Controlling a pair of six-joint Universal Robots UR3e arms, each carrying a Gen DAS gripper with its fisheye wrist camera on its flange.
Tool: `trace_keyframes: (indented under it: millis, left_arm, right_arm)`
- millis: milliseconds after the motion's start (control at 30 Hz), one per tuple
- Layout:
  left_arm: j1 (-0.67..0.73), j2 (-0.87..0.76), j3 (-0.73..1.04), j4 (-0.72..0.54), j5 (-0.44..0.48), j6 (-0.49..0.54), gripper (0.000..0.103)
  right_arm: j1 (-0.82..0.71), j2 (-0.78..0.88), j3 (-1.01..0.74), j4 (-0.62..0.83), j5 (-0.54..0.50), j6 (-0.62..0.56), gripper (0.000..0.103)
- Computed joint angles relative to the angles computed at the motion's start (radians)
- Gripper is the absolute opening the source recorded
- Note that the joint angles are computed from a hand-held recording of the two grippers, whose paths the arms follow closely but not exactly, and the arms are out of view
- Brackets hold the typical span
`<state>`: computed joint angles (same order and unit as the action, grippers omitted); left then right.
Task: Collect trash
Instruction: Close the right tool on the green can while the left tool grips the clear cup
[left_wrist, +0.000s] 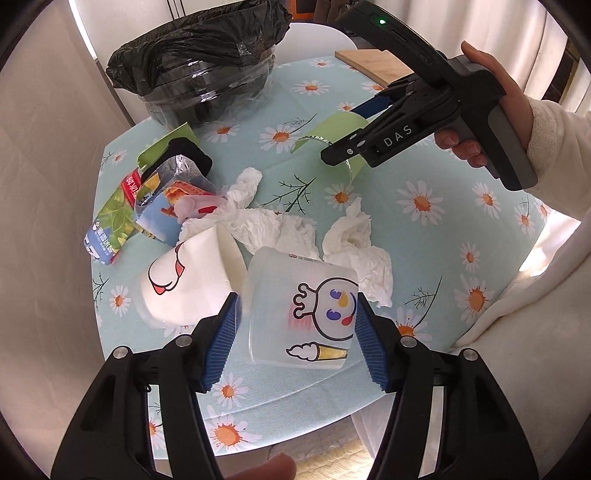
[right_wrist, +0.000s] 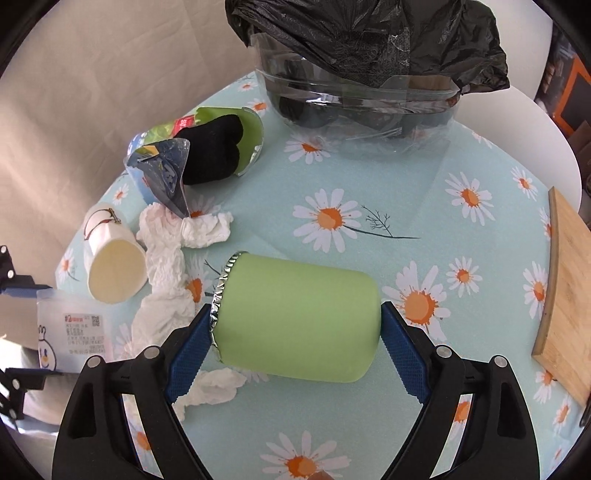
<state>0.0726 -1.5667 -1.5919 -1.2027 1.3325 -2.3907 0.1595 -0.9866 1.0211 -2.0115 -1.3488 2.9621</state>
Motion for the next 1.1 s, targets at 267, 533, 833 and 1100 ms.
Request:
trace_keyframes:
  millis: [267, 533, 833, 1100]
  left_arm:
    - [-0.057, 0.067, -0.024, 0.030, 0.032, -0.131, 0.062]
    - [-0.137, 0.094, -0.005, 0.078, 0.068, -0.257, 0.062]
    - [-0.221, 0.101, 0.009, 0.151, 0.123, -0.399, 0.061]
    - [-0.215, 0.126, -0.004, 0.222, 0.158, -0.578, 0.061]
  right_arm:
    - [-0.074, -0.172, 0.214, -0.079, 0.053, -0.054, 0.083]
    - [-0.173, -0.330, 0.366, -0.106, 0.140, -0.100, 0.082]
    - [-0.306, -0.513, 0.520, -0.114, 0.255, -0.171, 0.083]
    - [-0.428, -0.632, 0.585, -0.062, 0.366, -0.257, 0.083]
